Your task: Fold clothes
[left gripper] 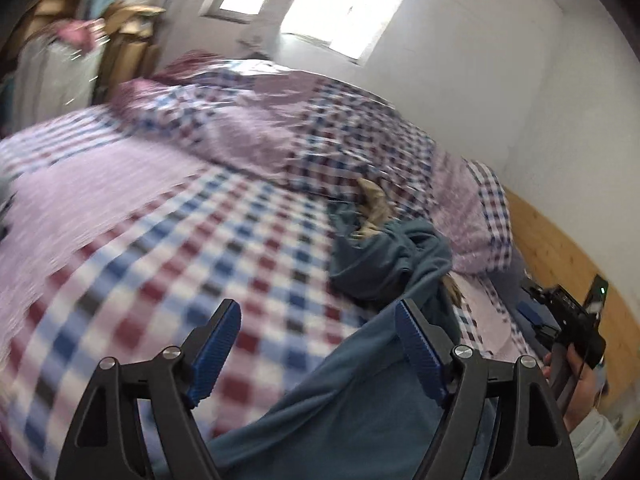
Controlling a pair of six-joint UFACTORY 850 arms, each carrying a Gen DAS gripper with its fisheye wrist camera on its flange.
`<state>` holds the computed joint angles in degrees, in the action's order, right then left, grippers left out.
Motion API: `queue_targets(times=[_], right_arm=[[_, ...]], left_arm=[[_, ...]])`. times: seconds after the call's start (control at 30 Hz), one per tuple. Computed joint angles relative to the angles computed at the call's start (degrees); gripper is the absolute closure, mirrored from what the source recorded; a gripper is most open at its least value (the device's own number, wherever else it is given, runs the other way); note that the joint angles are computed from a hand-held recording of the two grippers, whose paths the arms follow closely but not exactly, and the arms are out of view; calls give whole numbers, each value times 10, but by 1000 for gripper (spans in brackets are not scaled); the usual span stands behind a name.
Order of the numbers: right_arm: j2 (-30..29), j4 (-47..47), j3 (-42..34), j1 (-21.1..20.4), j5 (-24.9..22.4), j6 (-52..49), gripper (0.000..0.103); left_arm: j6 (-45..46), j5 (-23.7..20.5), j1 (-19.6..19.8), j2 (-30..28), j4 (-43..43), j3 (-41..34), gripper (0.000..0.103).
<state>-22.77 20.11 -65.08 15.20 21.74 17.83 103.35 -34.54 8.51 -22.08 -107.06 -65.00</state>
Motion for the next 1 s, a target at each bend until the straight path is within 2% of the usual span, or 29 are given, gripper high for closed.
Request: queue_targets(times=[0.13, 0.23, 0.37, 0.47, 0.53, 0.63, 0.8, 0.87, 1.0], right_arm=[[-12, 83, -12, 3, -9, -126, 38], [-17, 82, -6, -1, 3, -94, 37], [-35, 38, -17, -10, -9, -29, 37], [-37, 101, -21, -7, -19, -107, 37], [-34, 106, -18, -9, -18, -113, 37], [-25, 58, -5, -19, -9, -54, 37], [-17, -67, 15, -47, -1, 130, 36], [-17, -116, 21, -57, 2, 200, 36], [-13, -149, 30, -65, 18, 251, 36]], left_arm=[[18, 12, -51, -19, -6, -41, 20], [70, 33, -88, -35, -22, -64, 20], [40, 60, -124, -66, 43, -109, 20], [63, 85, -153, -81, 46, -137, 20], [58, 91, -166, -94, 57, -162, 20], [-72, 80, -175, -127, 172, -219, 20], [-225, 170, -215, -177, 376, -307, 20], [-289, 184, -227, -197, 463, -339, 20], [-462, 197, -251, -238, 679, -403, 20]])
